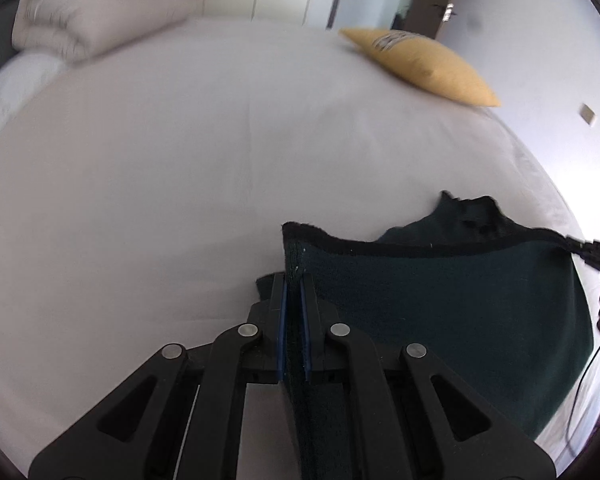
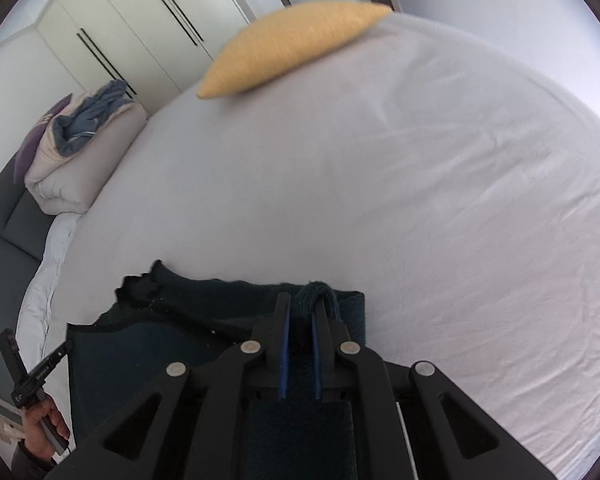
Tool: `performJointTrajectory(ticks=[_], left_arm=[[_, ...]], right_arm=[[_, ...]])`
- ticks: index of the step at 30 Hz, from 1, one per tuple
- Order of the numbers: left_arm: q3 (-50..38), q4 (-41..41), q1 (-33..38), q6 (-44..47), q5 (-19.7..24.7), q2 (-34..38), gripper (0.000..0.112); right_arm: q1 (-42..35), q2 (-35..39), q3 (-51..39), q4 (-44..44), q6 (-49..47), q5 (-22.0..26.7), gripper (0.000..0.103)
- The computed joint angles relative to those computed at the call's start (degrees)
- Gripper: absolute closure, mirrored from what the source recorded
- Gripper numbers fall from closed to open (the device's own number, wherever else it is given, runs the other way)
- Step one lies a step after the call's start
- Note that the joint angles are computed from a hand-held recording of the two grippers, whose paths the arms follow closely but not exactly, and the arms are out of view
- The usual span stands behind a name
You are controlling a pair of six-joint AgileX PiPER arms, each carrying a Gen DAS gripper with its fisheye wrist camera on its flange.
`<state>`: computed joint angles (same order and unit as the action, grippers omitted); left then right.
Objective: Fold small clothes
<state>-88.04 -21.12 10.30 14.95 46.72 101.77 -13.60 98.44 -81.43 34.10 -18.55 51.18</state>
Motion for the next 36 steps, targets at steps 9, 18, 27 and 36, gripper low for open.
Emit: performJointTrajectory(ticks=[9, 18, 27, 36], left_arm=[[4.3, -8.7, 5.3, 4.0, -2.6, -3.7, 0.104], [19.5, -13.8, -1.1, 12.9, -3.8, -19.7, 0.104], [26.0, -11.1, -2.5, 8.5, -1.5, -18.0, 0.104], [29.7, 0.4, -8.2, -3.3, 1.0, -29.2, 0.104]], right_arm=[[-8.3, -7.5, 8.0, 15.0, -9.6, -4.4, 0.032], [-2.8, -25.5, 22.8, 11.0, -16.5, -0.7, 0.042], [-7.1, -33.9, 36.5, 4.1, -13.4, -2.0, 0.053], [-14.3, -40.6, 36.8, 0.5, -10.5, -0.7, 0.026]])
